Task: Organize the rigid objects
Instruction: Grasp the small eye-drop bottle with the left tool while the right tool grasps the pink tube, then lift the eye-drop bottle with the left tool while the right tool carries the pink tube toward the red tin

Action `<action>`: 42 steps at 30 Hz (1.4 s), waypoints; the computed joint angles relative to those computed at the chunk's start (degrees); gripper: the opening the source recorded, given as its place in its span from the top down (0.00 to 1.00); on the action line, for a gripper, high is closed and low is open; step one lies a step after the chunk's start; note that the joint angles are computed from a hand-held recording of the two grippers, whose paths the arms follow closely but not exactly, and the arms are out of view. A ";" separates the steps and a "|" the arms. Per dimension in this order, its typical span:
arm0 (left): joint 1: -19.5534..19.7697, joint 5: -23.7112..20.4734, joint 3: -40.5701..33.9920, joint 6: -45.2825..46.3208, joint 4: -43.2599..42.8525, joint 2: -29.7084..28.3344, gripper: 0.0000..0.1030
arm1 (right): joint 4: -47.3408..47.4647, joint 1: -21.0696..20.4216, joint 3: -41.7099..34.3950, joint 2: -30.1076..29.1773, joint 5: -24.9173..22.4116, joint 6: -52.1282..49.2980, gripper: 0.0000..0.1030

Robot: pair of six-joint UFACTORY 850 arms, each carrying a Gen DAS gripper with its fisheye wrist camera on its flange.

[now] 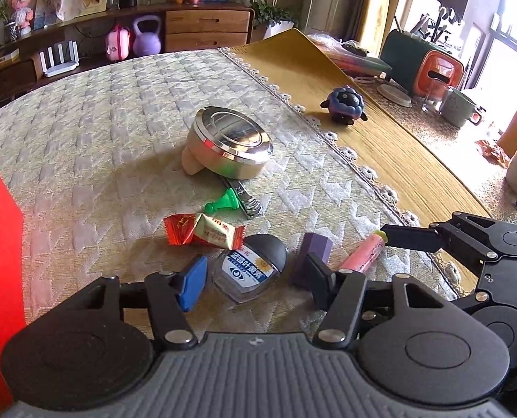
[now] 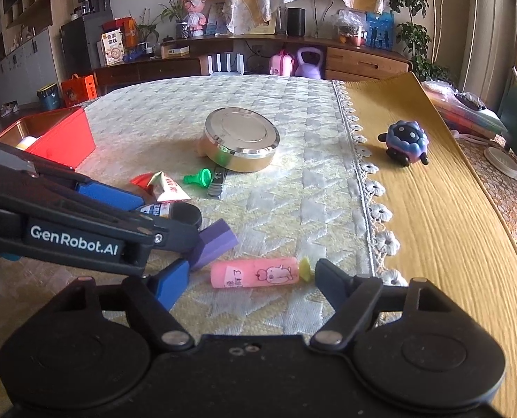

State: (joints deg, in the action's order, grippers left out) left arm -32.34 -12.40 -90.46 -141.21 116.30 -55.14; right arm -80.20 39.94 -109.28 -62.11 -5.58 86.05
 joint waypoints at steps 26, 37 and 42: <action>-0.84 -0.43 5.75 2.42 -5.82 4.45 0.77 | -27.50 1.10 7.38 5.51 -3.09 29.86 0.42; -0.23 1.11 10.45 -12.86 6.59 7.99 0.84 | -35.70 2.40 11.44 8.98 -4.19 37.93 0.42; -0.72 0.02 9.77 -11.07 5.35 7.39 0.42 | -36.61 2.13 12.03 9.18 -4.16 39.58 0.42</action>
State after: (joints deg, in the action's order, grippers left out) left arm -33.06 -12.38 -80.69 -152.28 121.65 -47.75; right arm -116.81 42.06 -97.25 -52.93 -9.74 125.63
